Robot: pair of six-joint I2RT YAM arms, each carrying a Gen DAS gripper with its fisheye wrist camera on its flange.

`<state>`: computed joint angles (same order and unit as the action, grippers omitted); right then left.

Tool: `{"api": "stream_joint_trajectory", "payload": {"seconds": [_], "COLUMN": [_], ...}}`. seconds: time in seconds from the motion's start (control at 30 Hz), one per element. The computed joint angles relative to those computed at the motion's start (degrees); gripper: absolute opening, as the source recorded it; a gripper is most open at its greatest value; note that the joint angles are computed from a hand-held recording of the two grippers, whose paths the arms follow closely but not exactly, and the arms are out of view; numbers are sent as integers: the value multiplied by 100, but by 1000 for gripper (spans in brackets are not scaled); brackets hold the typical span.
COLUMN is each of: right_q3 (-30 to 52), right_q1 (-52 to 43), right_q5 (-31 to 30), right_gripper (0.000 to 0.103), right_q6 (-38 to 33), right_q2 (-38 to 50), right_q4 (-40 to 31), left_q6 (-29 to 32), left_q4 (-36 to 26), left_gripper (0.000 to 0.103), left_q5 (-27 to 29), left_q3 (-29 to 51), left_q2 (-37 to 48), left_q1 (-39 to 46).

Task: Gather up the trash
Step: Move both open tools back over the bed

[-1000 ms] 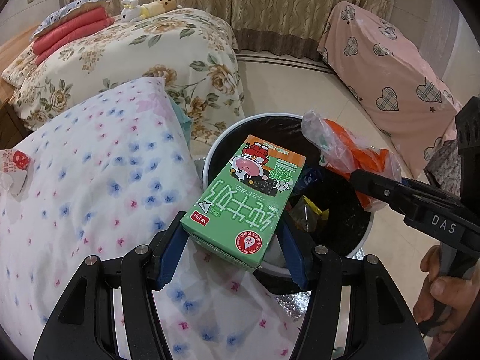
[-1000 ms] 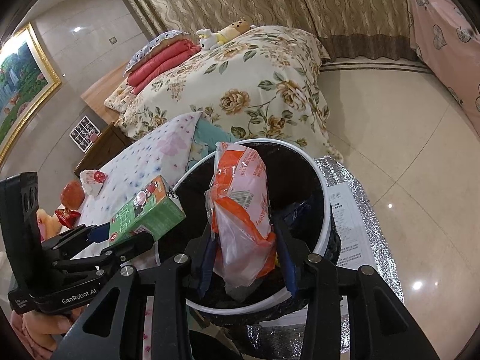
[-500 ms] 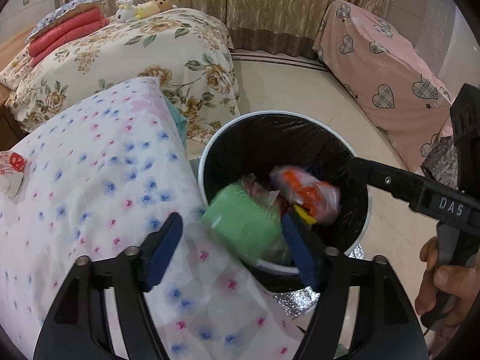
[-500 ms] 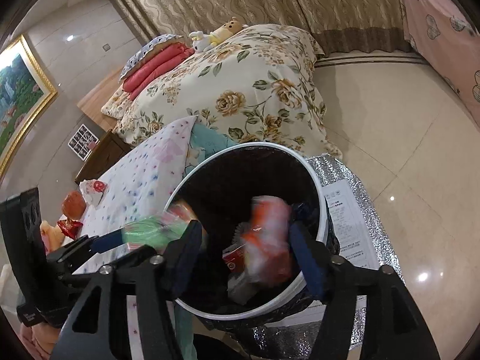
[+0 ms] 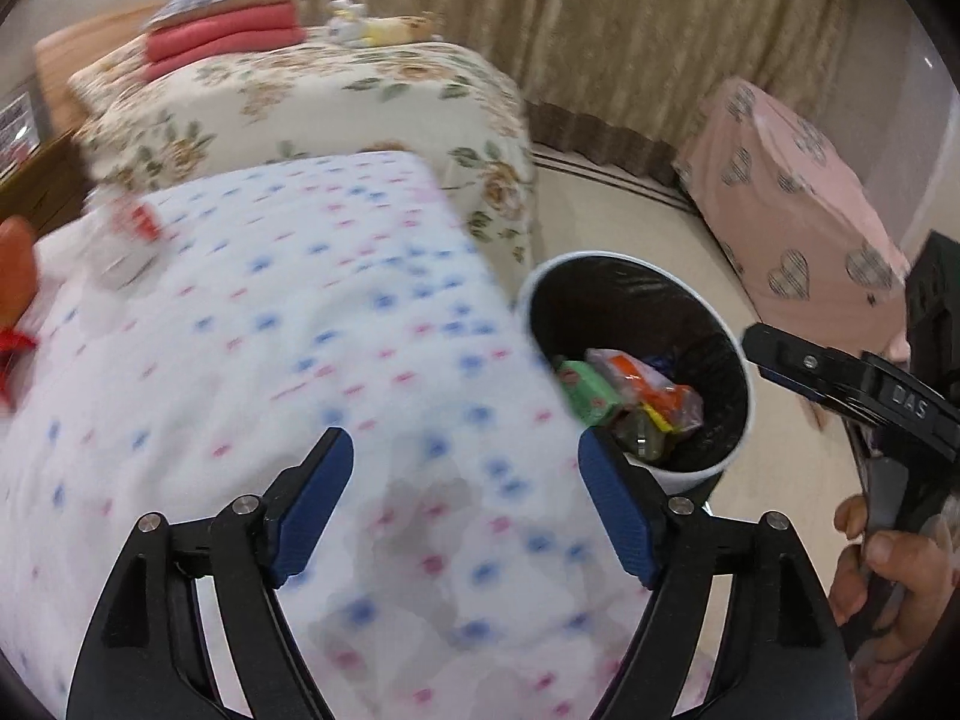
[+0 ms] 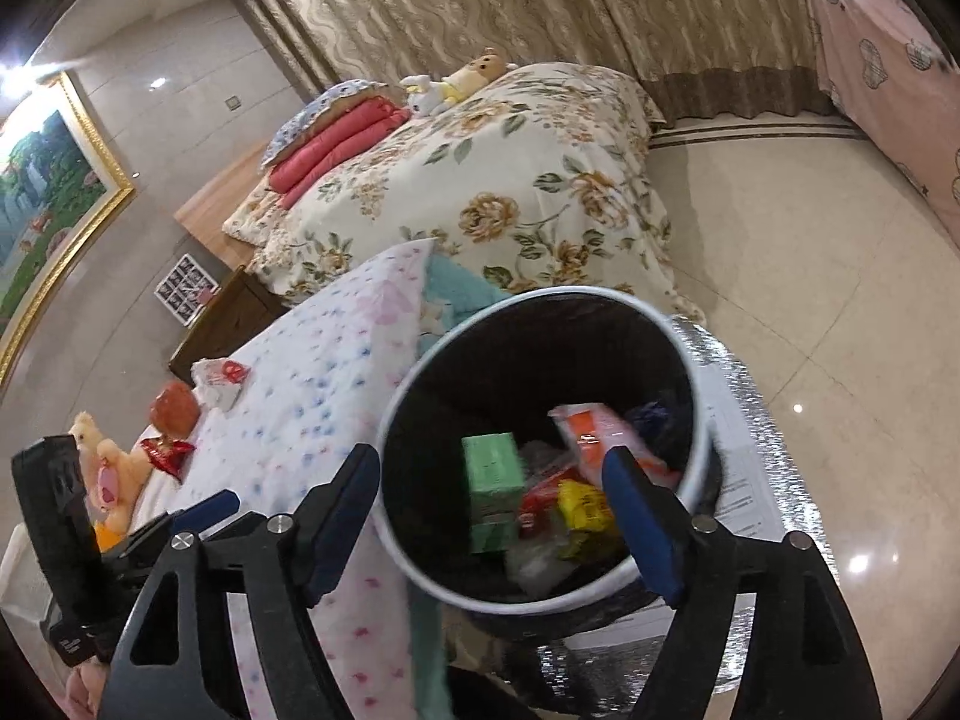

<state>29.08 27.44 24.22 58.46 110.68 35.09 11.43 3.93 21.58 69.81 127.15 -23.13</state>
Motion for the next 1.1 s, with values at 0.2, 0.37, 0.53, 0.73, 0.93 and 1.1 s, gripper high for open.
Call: {"api": "stream_joint_trajectory", "payload": {"seconds": [0.2, 0.37, 0.53, 0.73, 0.93, 1.1], "right_q3": [808, 1511, 2087, 2692, 3350, 3875], "right_q1": [335, 529, 697, 862, 942, 960], "right_q5": [-78, -237, -329, -373, -438, -504], "right_gripper": [82, 83, 84, 88, 89, 90], "right_q6": [-129, -254, -339, -491, -713, -888], "right_q2": [435, 850, 1183, 1469, 1781, 2073], "right_q4": [-209, -426, -675, -960, -1316, -1564], "left_q6": [-73, -110, -190, -222, -217, -286], "left_q4": [-31, 51, 100, 46, 48, 83], "left_gripper": [81, 81, 81, 81, 81, 81], "left_q5": [109, 96, 171, 224, 225, 185], "left_q3": [-34, -37, -2, 100, 118, 213], "left_q2": [84, 196, 308, 384, 398, 475], "left_q1": [583, 1051, 1525, 1933, 2201, 2369]}}
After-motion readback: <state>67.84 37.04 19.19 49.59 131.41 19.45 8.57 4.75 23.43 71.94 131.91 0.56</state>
